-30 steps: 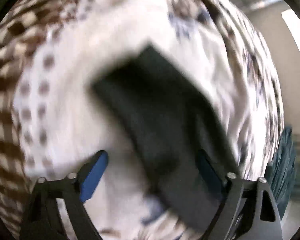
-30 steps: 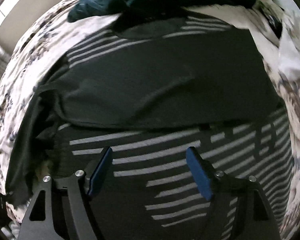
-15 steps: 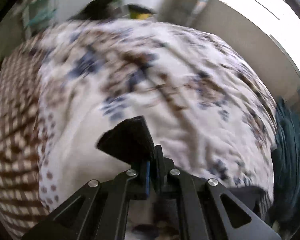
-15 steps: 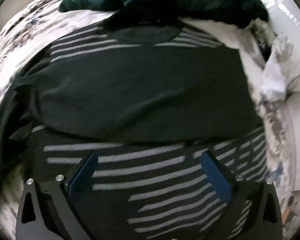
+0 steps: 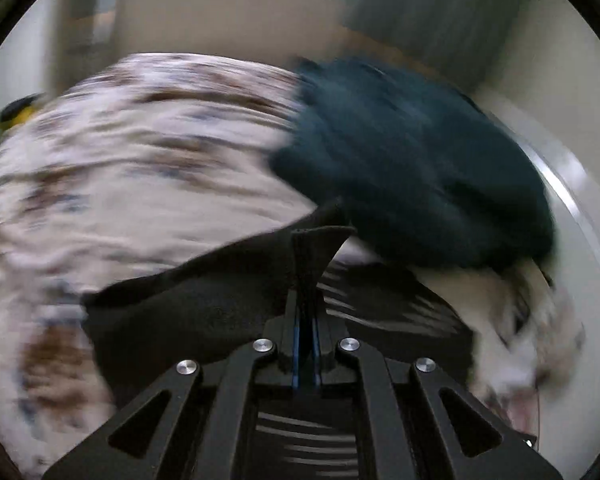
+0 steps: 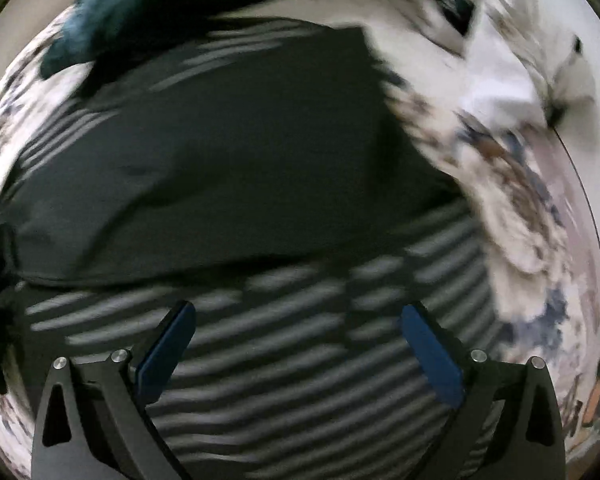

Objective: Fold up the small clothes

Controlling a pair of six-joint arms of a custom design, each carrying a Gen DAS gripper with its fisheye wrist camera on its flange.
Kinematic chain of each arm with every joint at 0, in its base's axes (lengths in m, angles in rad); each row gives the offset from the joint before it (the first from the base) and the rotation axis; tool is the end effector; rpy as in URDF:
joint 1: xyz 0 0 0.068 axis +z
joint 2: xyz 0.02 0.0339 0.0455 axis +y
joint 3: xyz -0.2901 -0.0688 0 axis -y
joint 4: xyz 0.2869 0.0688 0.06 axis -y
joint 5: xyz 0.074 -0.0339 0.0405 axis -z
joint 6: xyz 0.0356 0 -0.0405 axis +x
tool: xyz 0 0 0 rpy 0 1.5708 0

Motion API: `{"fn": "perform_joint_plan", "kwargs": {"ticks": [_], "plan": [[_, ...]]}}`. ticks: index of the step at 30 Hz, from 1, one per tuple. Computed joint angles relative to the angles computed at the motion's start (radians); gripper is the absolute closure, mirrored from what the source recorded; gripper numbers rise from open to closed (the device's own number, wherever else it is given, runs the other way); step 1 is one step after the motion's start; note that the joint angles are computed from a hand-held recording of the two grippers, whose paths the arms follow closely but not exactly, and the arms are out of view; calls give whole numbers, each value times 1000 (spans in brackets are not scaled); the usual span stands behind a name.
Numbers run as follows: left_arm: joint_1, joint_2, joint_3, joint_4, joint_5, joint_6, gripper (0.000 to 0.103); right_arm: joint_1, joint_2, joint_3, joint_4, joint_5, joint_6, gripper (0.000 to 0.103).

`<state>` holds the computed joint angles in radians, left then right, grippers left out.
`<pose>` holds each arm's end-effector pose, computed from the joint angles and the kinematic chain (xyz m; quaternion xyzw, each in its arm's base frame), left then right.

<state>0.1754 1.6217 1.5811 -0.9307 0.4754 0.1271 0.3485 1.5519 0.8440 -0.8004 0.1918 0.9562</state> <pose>0.3804 0.0509 0.3643 0.0471 0.9300 -0.1792 0.3176 0.2639 0.0887 0.1538 0.3005 0.9484 -0.0572 0.0828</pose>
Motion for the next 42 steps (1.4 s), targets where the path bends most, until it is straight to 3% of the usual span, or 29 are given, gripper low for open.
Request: {"fn": "perform_joint_plan", "kwargs": {"ticks": [5,10,12,13,14,15,16,17,20,22,24,27,29,32,35,36,37,39,42], "plan": [[-400,-80,-165,94,-83,-144,100,-240,-218,-151,-53,13,-182,0],[-670,-29,-177,151,-181,-226,99,-496,-358,-228,-87,7,-406,0],[-722,49,-135,115,-203,-219,96,-576,-389,-241,-87,-19,-481,0],[-725,79,-116,101,-182,-214,86,-636,-417,-249,-89,-56,-537,0],[-727,109,-100,77,-162,-197,62,-680,-444,-258,-94,-93,-571,0],[-722,116,-97,62,-159,-186,46,-721,-445,-260,-88,-122,-604,0],[-701,98,-119,70,-129,-184,24,-762,-461,-262,-99,-154,-632,0],[-674,72,-142,73,-100,-187,19,-801,-476,-259,-115,-187,-659,0],[-557,-10,-182,27,-47,-152,19,-883,-495,-230,-147,-266,-700,0],[-458,-43,-194,8,-64,-107,16,-895,-489,-195,-162,-330,-684,0],[-313,-35,-173,-17,-122,-32,13,-877,-436,-154,-131,-399,-644,0],[-163,49,-140,33,-260,39,13,-835,-274,-87,-7,-526,-560,1],[-102,128,-103,52,-326,56,13,-787,-157,-34,81,-557,-506,3],[-37,241,-61,107,-404,83,13,-687,37,78,171,-505,-489,3],[-8,326,-22,123,-434,101,13,-615,213,185,176,-449,-478,17],[-6,355,-11,123,-440,106,13,-603,242,199,177,-446,-477,35],[-6,386,-3,131,-482,113,9,-588,272,208,187,-448,-483,62],[20,433,33,129,-471,112,4,-534,286,211,205,-355,-505,71],[60,475,76,114,-454,105,0,-501,298,213,218,-287,-510,72]]}}
